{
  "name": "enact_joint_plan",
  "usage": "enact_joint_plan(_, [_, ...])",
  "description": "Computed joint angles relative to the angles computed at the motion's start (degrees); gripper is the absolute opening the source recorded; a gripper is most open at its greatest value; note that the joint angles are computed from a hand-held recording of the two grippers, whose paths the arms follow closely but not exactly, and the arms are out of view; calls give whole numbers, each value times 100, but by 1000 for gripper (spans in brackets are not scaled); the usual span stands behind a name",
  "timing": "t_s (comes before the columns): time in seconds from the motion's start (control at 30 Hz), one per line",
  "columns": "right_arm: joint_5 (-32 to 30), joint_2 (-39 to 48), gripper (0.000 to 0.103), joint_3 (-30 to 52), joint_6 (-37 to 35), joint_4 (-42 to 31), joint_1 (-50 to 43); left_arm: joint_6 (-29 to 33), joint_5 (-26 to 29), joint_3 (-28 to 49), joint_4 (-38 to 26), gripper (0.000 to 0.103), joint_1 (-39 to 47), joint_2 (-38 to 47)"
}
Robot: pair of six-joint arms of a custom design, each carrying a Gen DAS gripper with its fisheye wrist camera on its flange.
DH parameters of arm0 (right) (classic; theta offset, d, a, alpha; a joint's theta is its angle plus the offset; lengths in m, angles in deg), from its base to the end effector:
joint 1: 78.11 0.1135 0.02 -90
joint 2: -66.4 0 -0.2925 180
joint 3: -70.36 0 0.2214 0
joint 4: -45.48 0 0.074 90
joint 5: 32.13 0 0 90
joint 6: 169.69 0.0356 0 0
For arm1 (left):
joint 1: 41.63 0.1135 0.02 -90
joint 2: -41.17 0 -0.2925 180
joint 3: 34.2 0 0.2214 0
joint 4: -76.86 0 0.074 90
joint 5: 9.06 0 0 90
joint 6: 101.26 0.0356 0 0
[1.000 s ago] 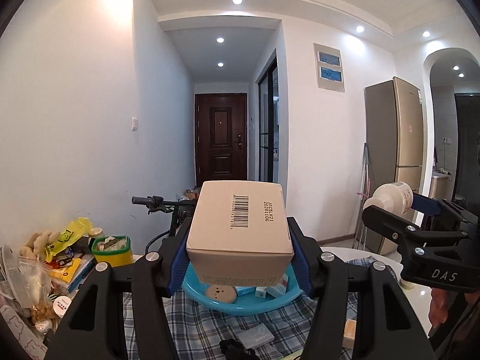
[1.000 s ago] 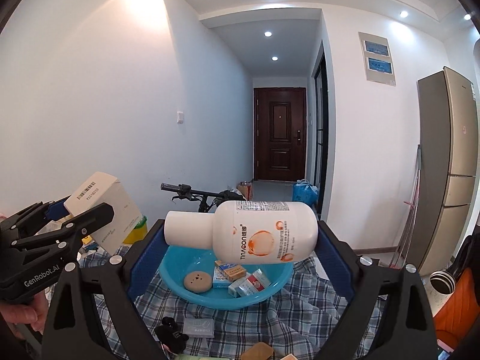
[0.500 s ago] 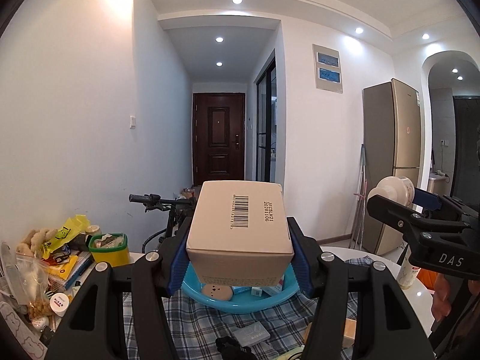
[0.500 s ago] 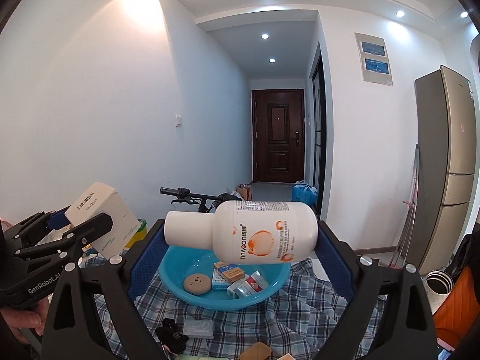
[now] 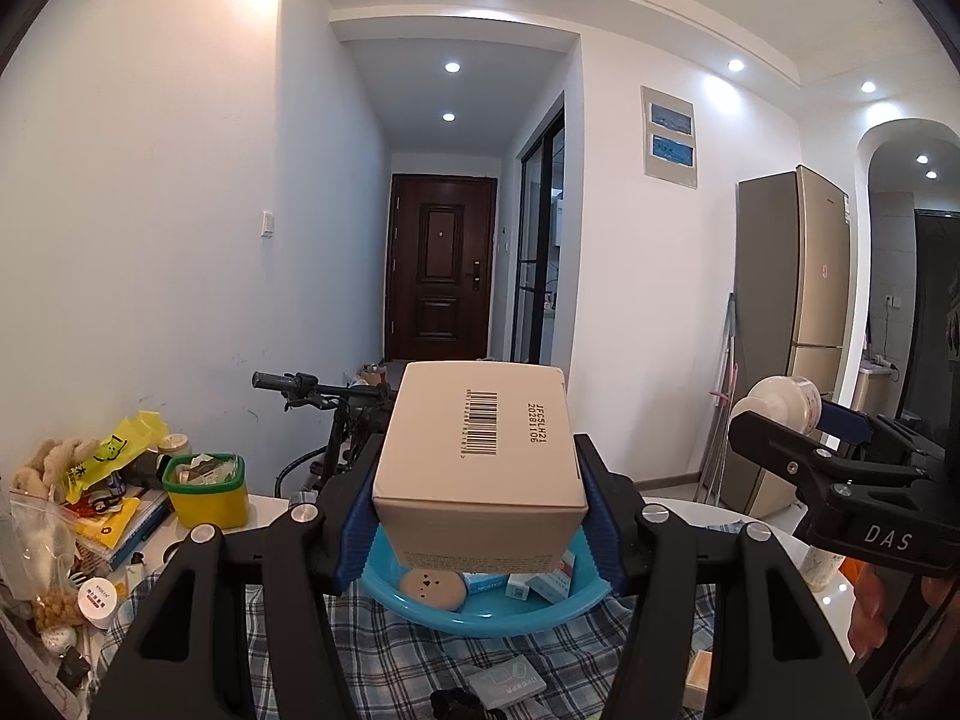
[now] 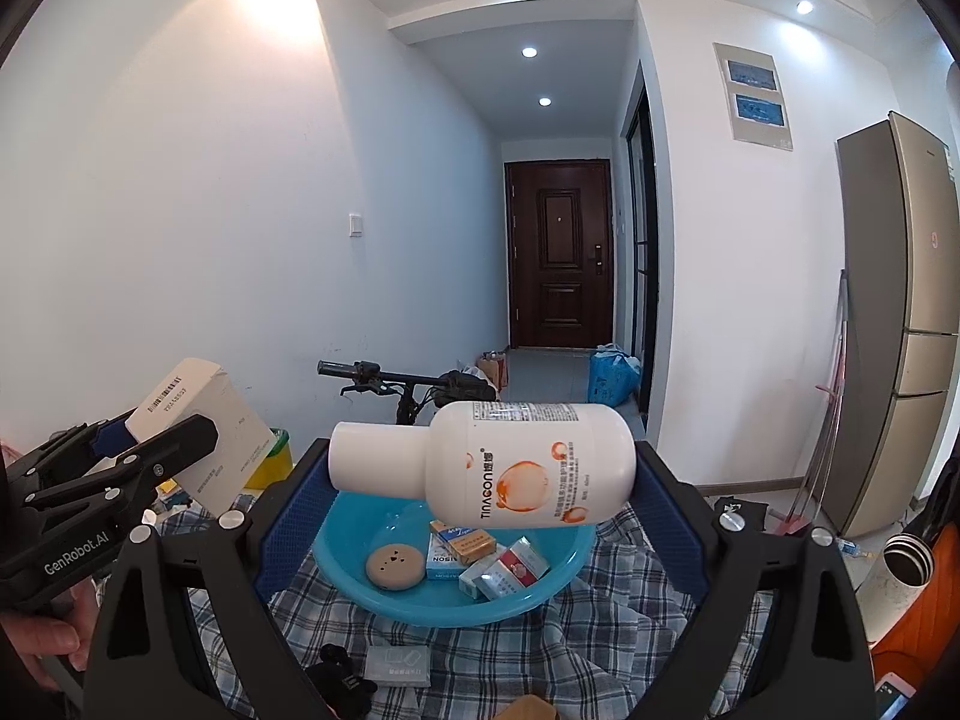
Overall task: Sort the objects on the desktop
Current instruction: 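Lift and carry the box and bottle over the turquoise basin with both tools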
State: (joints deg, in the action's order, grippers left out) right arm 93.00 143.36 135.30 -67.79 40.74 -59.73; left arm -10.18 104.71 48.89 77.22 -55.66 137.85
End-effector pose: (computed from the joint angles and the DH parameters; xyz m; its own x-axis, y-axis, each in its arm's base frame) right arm 0.2620 0.0655 0.3226 -0.2131 0.1069 -0.9712 0.3157 0.9482 0.0351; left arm 0.3584 -0.1043 0.3276 -0.2106 0.0704 -0.9750 0.6066 0.7916 -0.0739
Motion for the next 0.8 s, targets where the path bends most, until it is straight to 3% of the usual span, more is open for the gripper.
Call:
enact_joint_plan(0.1, [-190,183,93,119,-11,61,-179,-38,261,344,-77,61,-7,286])
enact_joint_plan(0.7, [-1082,1380,93,1188,-47,109,-1339,-237,11,2677,-459,61,-211,2192])
enact_joint_plan(0.8, [-1215,1627,93,1462,-37,82,-1517,-282,-3,3355,-791,61,-277,2568])
